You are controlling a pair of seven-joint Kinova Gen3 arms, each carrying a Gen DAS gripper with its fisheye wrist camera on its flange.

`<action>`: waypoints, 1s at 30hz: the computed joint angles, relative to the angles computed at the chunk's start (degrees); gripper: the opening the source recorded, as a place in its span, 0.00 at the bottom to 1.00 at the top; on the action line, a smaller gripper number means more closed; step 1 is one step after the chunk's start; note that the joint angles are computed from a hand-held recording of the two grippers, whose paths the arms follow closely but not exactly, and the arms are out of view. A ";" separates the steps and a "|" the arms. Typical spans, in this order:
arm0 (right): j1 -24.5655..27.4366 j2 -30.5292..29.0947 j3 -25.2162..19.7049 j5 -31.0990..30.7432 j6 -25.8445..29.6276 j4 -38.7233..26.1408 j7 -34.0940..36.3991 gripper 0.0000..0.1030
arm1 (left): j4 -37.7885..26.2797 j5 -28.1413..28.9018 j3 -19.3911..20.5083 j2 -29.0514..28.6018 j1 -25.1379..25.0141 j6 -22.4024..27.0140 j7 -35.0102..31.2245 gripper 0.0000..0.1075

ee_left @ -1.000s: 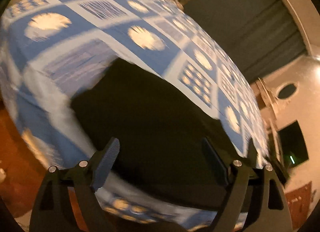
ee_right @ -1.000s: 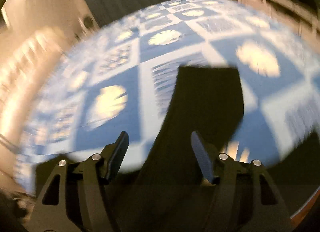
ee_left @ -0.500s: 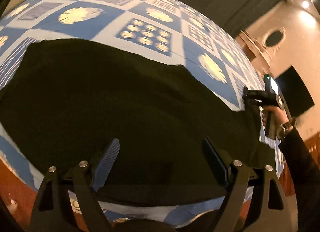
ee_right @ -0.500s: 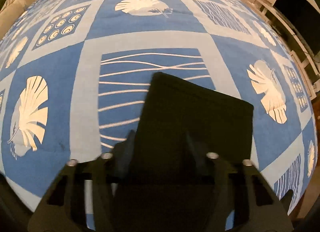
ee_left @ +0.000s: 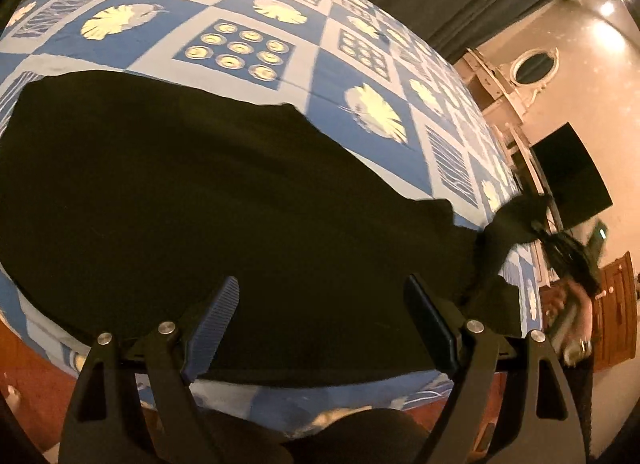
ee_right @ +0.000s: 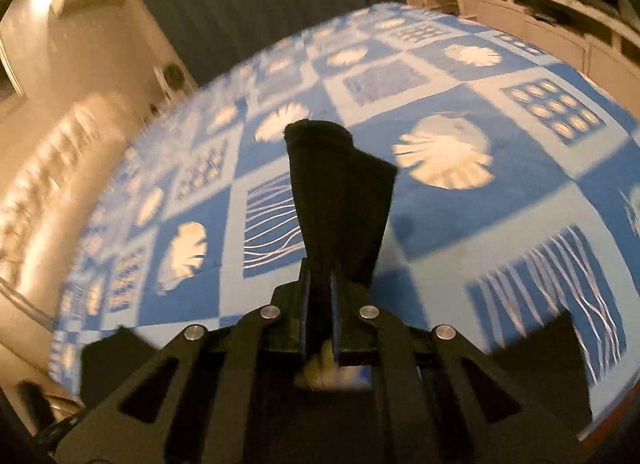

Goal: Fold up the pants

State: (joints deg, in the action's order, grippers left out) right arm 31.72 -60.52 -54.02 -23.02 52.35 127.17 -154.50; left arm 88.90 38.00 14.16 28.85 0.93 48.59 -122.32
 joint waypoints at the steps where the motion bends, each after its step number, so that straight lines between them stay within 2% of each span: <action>1: -2.65 -2.65 1.53 0.25 2.33 0.19 -2.33 0.07 | 0.36 -0.25 0.01 -0.30 0.44 -0.22 0.13 0.77; 5: -12.32 -13.27 4.21 -2.66 11.65 2.56 -11.65 0.07 | 1.68 -1.24 -0.01 -0.93 2.40 -1.26 1.13 0.77; 8: -14.81 -20.29 4.73 -8.17 18.05 4.15 -17.47 0.07 | 2.58 -1.83 0.11 -1.11 3.31 -2.05 1.54 0.77; 11: -14.82 -28.25 7.30 -13.82 22.47 6.88 -19.15 0.07 | 3.38 -2.83 0.18 -1.25 4.41 -3.36 1.88 0.77; 14: -11.98 -34.28 12.32 -15.48 26.93 7.15 -16.97 0.07 | 4.04 -3.59 0.34 -1.28 5.22 -4.67 2.24 0.77; 20: -8.91 -37.87 16.87 -15.53 30.36 5.46 -14.57 0.07 | 5.85 -0.68 1.96 -0.57 4.16 -5.16 1.68 0.77; 22: -7.84 -41.33 20.29 -16.77 33.88 6.22 -14.12 0.08 | 6.04 -0.76 2.19 -0.28 4.63 -4.77 1.49 0.77; 25: -6.84 -43.26 21.84 -16.25 38.41 4.96 -15.29 0.15 | 7.50 0.05 3.32 -1.09 4.49 -5.17 -1.50 0.77; 26: -6.50 -44.55 22.99 -14.96 40.74 3.80 -17.07 0.25 | 7.87 0.24 3.46 -1.41 4.68 -5.37 -2.27 0.77; 28: -5.98 -47.31 25.32 -11.93 45.40 1.35 -21.69 0.35 | 8.96 1.47 4.20 -2.17 4.67 -5.83 -4.49 0.77; 30: -5.83 -48.30 26.75 -10.18 48.49 0.27 -23.50 0.39 | 9.41 2.22 4.29 -2.45 5.19 -5.56 -5.53 0.77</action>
State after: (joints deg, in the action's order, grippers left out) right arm 25.89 -108.82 -27.26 -33.20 100.84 127.43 -178.00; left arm 98.30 40.22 18.45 26.40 6.11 43.03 -127.84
